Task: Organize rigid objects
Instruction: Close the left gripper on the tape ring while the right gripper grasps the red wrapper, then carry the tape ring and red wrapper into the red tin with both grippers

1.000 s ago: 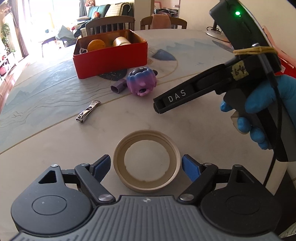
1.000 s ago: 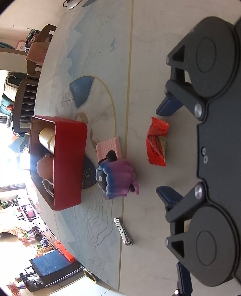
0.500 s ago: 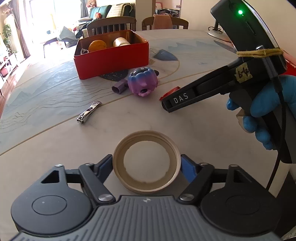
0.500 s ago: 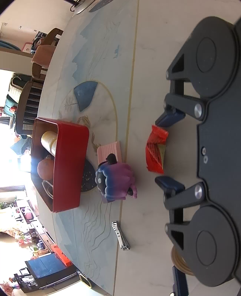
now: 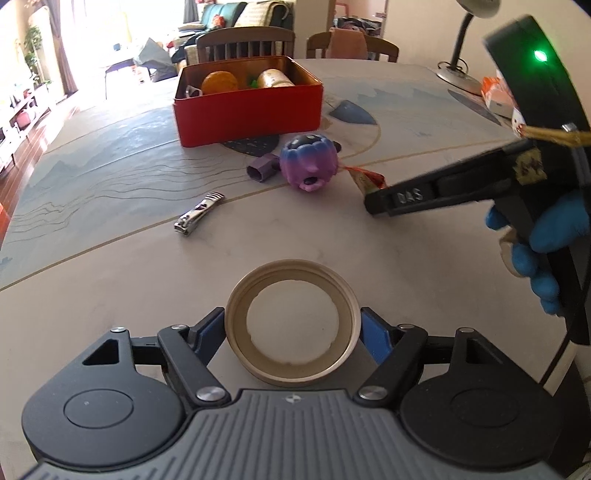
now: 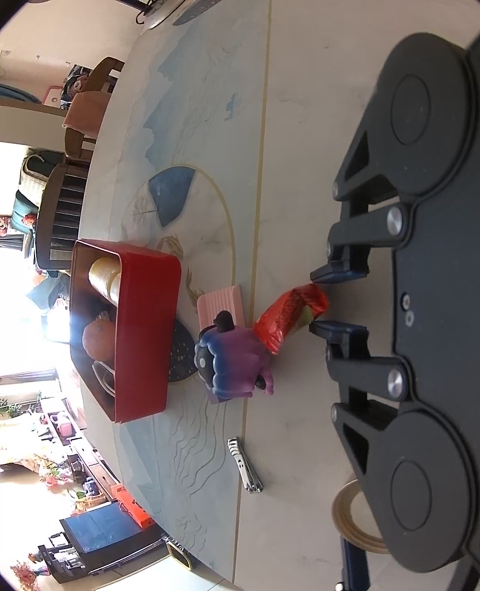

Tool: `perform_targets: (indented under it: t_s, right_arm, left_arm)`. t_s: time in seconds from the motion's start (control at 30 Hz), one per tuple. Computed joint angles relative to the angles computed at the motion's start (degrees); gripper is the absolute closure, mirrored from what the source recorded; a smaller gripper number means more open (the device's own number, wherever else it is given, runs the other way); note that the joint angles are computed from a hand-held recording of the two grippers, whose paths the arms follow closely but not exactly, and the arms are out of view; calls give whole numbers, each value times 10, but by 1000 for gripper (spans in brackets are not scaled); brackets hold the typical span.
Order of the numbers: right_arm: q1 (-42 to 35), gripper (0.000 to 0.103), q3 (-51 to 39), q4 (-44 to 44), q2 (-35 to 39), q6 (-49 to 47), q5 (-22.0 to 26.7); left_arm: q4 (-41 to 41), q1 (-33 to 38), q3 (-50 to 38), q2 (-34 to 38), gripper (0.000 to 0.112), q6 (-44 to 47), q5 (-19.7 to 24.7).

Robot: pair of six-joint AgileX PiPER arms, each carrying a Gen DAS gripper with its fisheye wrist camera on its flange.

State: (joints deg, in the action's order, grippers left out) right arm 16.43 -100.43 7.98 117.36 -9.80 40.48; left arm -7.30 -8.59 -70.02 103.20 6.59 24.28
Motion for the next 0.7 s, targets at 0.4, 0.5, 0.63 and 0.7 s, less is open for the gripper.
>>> perform_targets:
  t_s: [0.4,0.5,0.63,0.7]
  right_arm:
    - [-9,70,-4,29,-15,-76,1]
    - [-20,47,-50,67,10,-143,42]
    - [-23,48,-148,75,67,-206,118]
    - [-20,48,-186,66,90,-228,140]
  left_arm:
    - [2,16,-17,-16,35,-32,14]
    - [8,15,-14,-16,35,-40,11]
    - [11,14,-9,-18,35,-47,8]
    - [13,15,-10,-17,35,-50,10]
